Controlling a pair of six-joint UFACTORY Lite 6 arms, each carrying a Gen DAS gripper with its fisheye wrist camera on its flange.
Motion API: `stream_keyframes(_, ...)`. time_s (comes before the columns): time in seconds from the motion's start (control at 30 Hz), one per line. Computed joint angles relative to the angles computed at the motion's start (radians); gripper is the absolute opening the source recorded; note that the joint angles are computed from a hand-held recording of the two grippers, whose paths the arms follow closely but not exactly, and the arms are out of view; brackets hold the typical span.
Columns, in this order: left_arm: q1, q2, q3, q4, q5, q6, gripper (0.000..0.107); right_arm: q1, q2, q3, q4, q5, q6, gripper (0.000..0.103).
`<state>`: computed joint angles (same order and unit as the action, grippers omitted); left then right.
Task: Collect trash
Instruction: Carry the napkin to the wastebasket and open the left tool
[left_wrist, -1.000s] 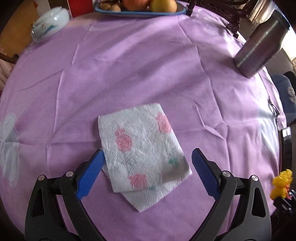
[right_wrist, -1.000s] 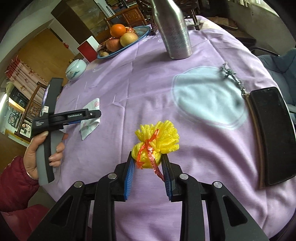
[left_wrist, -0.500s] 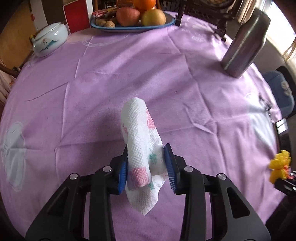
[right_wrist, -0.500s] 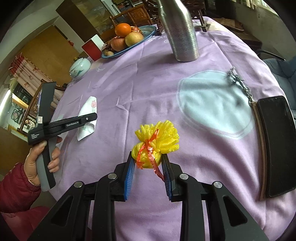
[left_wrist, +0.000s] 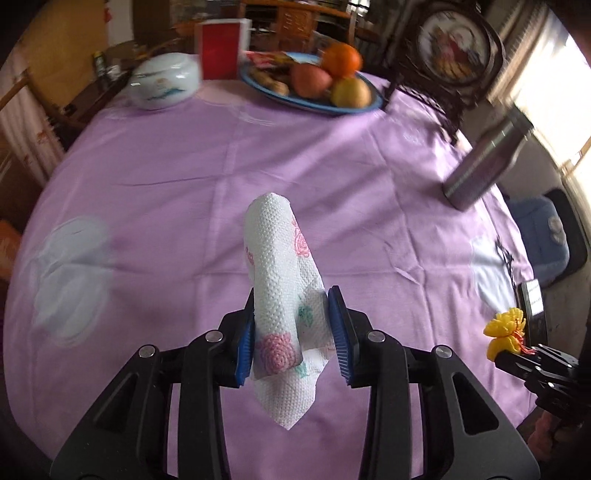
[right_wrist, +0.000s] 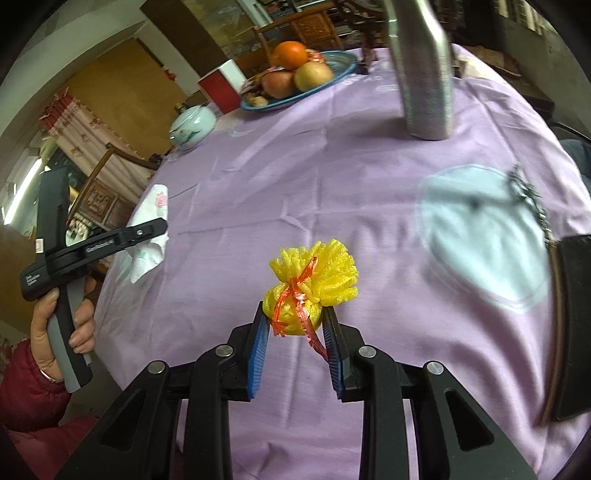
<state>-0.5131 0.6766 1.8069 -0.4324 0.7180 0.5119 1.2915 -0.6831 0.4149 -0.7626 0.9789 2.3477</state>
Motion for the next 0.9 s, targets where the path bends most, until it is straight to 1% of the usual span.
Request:
stream_keyframes(0.13, 0.104, -0.092, -0.103, -0.010, -0.021, 0.021, 0.037, -0.137, 0.099, 0.056, -0.028, -0.164, -0.113, 0.029)
stream_keyframes(0.2, 0.169, -0.132, -0.147, -0.019, -0.025, 0.034, 0.037, -0.218, 0.184, 0.110, -0.037, -0.268, -0.194, 0.029)
stream_keyframes(0.23, 0.196, -0.151, -0.166, -0.023, -0.026, 0.042, 0.037, -0.244, 0.216, 0.134, -0.037, -0.301, -0.225, 0.029)
stream_keyframes(0.33, 0.298, -0.197, -0.213, -0.028, -0.024, 0.061, 0.037, -0.333, 0.386, 0.266, -0.029, -0.432, -0.359, 0.029)
stream_keyframes(0.43, 0.419, -0.236, -0.248, -0.040, -0.013, 0.091, 0.037, -0.372, 0.524, 0.393, 0.003, -0.506, -0.475, 0.029)
stream_keyframes(0.5, 0.488, -0.248, -0.255, -0.047, -0.003, 0.107, 0.037, -0.394, 0.639, 0.510, 0.060, -0.548, -0.594, 0.029)
stream_keyframes(0.6, 0.597, -0.263, -0.262, -0.058, 0.011, 0.138, 0.037, -0.403, 0.795, 0.683, 0.158, -0.576, -0.754, 0.029)
stream_keyframes(0.73, 0.771, -0.254, -0.245, -0.074, 0.037, 0.193, 0.037, -0.408, 1.004, 0.942, 0.348, -0.568, -1.018, 0.029)
stream_keyframes(0.8, 0.866, -0.226, -0.216, -0.082, 0.060, 0.216, 0.037, -0.401, 1.131, 1.117, 0.440, -0.529, -1.145, 0.029)
stream_keyframes(0.9, 0.978, -0.161, -0.152, -0.085, 0.098, 0.249, 0.037, -0.382, 1.298, 1.373, 0.504, -0.440, -1.243, 0.029)
